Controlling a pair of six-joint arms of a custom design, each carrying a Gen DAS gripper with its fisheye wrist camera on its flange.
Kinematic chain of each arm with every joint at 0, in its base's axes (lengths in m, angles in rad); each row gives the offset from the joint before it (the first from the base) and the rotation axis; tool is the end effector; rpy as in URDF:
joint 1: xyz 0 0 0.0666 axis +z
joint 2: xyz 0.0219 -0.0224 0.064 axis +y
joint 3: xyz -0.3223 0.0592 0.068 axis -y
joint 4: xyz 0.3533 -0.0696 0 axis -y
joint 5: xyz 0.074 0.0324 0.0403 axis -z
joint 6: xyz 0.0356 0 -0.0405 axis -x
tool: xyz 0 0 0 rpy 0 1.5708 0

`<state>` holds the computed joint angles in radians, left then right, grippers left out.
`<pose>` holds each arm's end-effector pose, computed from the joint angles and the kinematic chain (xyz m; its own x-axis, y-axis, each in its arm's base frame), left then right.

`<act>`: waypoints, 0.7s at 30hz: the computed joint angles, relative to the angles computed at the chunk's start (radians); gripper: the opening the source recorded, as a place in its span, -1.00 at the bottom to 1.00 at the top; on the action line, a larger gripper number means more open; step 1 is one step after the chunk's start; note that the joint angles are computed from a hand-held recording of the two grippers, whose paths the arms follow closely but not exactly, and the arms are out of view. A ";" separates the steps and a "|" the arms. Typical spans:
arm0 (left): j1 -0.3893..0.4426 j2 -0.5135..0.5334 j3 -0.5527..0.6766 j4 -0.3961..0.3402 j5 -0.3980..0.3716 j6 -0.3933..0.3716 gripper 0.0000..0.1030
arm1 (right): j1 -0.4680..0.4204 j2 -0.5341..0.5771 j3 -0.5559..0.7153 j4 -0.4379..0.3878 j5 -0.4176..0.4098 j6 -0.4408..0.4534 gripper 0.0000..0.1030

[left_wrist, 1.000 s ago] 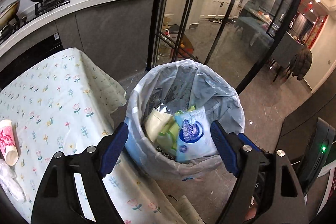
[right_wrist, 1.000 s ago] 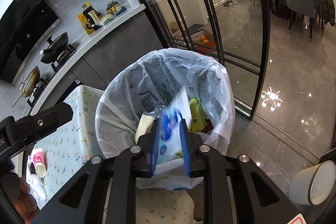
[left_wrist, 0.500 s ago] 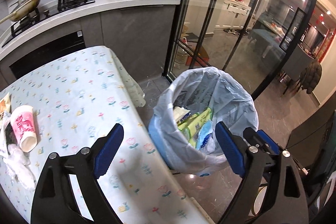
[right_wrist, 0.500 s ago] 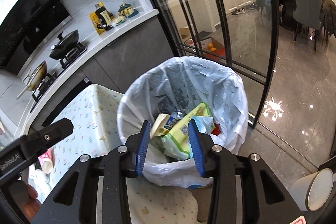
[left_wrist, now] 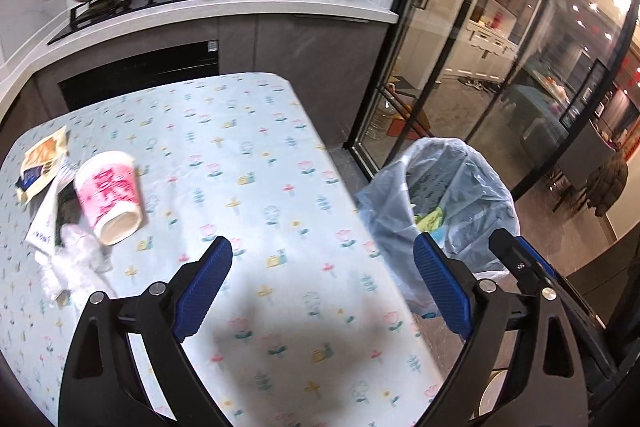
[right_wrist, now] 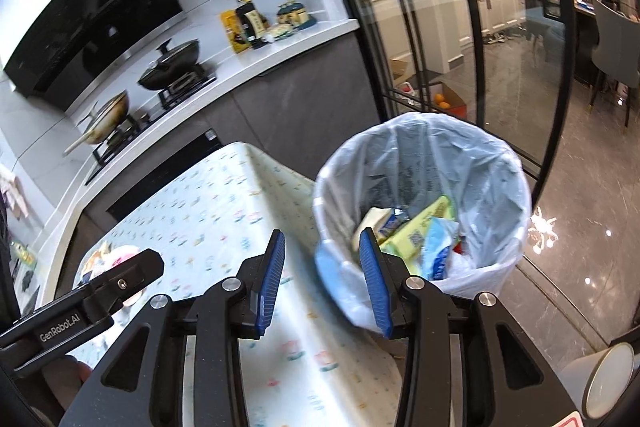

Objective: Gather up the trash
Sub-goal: 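Move both tools back to the table toward the green carton and pink cup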

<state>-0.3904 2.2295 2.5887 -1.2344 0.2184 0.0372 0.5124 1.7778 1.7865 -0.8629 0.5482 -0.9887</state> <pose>0.6195 -0.2637 0.3844 -0.7280 0.2603 -0.6342 0.4732 0.8602 -0.1900 0.5117 0.2661 0.3563 -0.4616 0.5583 -0.6894 0.4829 0.8100 0.3326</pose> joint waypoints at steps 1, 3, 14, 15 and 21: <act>0.011 -0.016 -0.028 0.011 0.000 0.006 0.73 | 0.006 0.012 0.020 -0.007 -0.001 0.003 -0.25; 0.032 -0.047 -0.082 0.036 0.001 0.014 0.75 | 0.018 0.034 0.057 -0.021 0.000 0.009 -0.25; 0.154 -0.156 -0.282 0.109 0.011 0.049 0.77 | 0.089 0.196 0.321 -0.119 -0.004 0.050 -0.14; 0.164 -0.162 -0.292 0.114 0.012 0.048 0.77 | 0.095 0.216 0.355 -0.131 -0.007 0.056 -0.14; 0.229 -0.192 -0.357 0.136 0.010 0.041 0.77 | 0.126 0.356 0.587 -0.226 -0.023 0.087 -0.14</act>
